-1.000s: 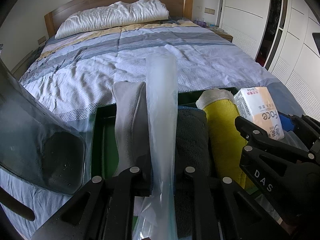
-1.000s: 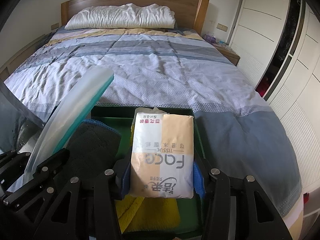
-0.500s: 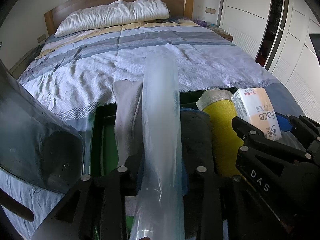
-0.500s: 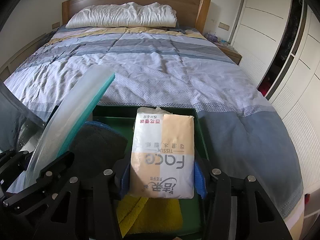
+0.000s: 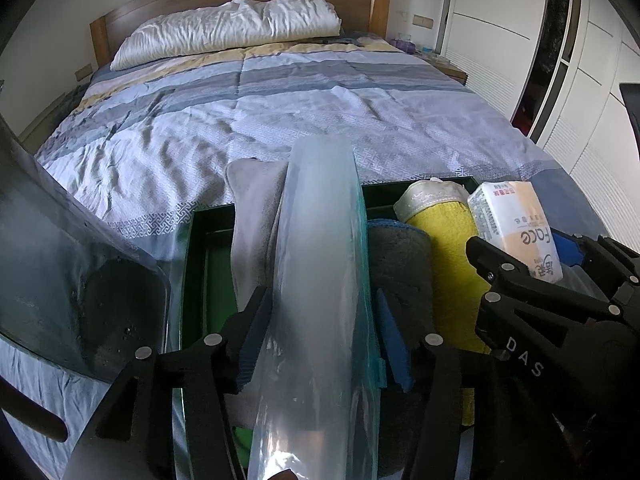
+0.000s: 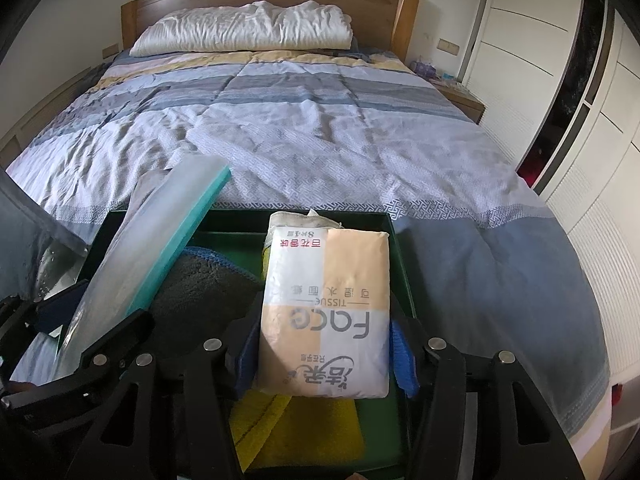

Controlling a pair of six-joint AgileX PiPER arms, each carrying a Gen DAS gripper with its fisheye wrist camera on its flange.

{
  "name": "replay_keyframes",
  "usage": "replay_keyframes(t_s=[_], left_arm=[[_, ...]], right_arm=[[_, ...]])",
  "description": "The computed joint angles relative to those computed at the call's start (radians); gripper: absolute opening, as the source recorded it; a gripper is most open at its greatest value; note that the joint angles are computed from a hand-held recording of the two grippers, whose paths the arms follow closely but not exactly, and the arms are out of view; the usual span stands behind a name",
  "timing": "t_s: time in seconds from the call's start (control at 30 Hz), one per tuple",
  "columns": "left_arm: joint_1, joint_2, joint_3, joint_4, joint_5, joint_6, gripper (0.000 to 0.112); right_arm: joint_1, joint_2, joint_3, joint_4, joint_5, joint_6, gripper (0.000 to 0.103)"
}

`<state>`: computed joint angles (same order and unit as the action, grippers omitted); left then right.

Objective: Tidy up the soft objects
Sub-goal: 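Open the right tool to release the tissue pack while the left tool releases the zip bag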

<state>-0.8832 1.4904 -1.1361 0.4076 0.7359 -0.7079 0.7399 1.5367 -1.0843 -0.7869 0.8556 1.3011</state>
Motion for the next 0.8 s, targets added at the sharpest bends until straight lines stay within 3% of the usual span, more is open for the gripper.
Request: replay_keyframes(t_s=[0.17,0.63,0.8], left_arm=[[0.015,-0.003,0.001,-0.011,-0.004,0.004,0.057],[0.014,-0.004,-0.004,-0.024,-0.001,0.005,0.059],[0.028,-0.012,-0.004,-0.038,-0.004,0.006,0.072]], right_arm=[[-0.005,-0.005,0.001,0.001,0.000,0.003,0.061],[-0.006,-0.023,0.013,-0.003,0.003,0.016,0.064],[-0.006,-0.032,0.018,-0.011,0.008,0.033,0.067]])
